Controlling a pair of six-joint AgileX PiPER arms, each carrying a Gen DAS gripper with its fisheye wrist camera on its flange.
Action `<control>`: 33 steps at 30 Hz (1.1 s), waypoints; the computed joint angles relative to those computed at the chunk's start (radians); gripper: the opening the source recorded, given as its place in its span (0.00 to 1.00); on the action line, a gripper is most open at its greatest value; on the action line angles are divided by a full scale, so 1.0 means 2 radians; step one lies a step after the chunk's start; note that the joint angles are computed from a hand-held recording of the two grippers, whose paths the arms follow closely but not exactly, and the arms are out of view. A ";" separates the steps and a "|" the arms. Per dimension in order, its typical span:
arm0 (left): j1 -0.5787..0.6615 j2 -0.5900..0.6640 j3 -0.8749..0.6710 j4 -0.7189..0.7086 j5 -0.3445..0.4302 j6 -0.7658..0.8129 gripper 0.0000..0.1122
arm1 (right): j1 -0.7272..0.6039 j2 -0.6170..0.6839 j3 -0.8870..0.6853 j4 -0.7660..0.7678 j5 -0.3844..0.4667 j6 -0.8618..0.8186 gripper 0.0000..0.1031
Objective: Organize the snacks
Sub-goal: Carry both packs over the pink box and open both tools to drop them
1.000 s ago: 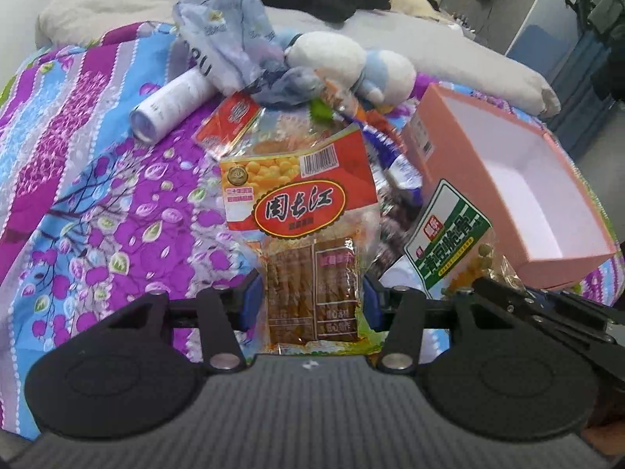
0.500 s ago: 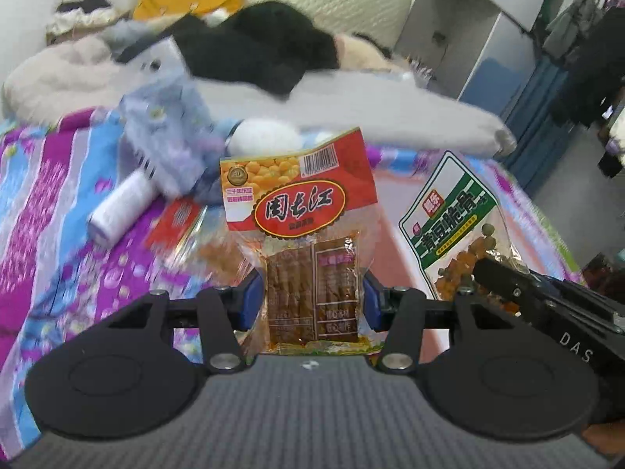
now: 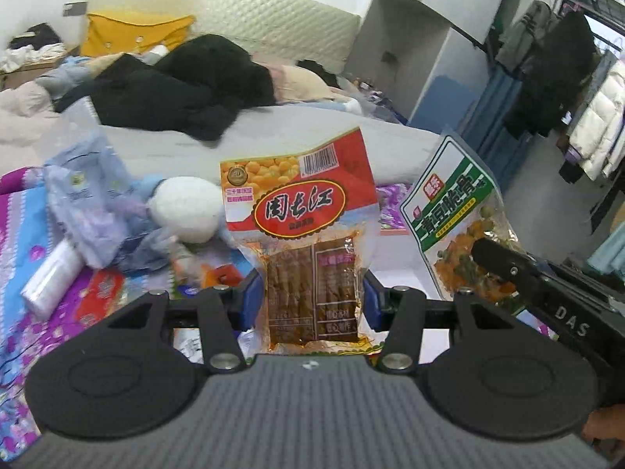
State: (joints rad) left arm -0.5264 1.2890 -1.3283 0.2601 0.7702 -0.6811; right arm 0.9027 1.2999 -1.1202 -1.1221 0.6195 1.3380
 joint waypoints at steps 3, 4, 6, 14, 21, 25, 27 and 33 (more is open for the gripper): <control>-0.005 0.043 -0.029 -0.017 -0.010 0.016 0.50 | -0.035 0.005 0.006 0.010 -0.011 -0.016 0.16; -0.007 0.059 -0.041 -0.023 -0.012 0.023 0.50 | -0.045 0.005 0.011 0.011 -0.014 -0.016 0.16; -0.009 0.087 -0.058 -0.034 -0.017 0.041 0.51 | -0.071 0.008 0.019 0.020 -0.027 -0.024 0.16; -0.017 0.199 -0.124 -0.076 -0.017 0.088 0.51 | -0.154 0.039 0.053 0.064 -0.072 -0.041 0.17; -0.011 0.288 -0.189 -0.116 -0.007 0.097 0.51 | -0.211 0.077 0.064 0.120 -0.111 -0.090 0.17; -0.006 0.319 -0.205 -0.139 -0.003 0.116 0.51 | -0.233 0.098 0.062 0.173 -0.126 -0.135 0.19; -0.008 0.328 -0.214 -0.133 0.005 0.117 0.54 | -0.243 0.104 0.065 0.198 -0.138 -0.154 0.19; -0.019 0.319 -0.196 -0.114 -0.005 0.100 0.73 | -0.255 0.113 0.070 0.232 -0.150 -0.180 0.46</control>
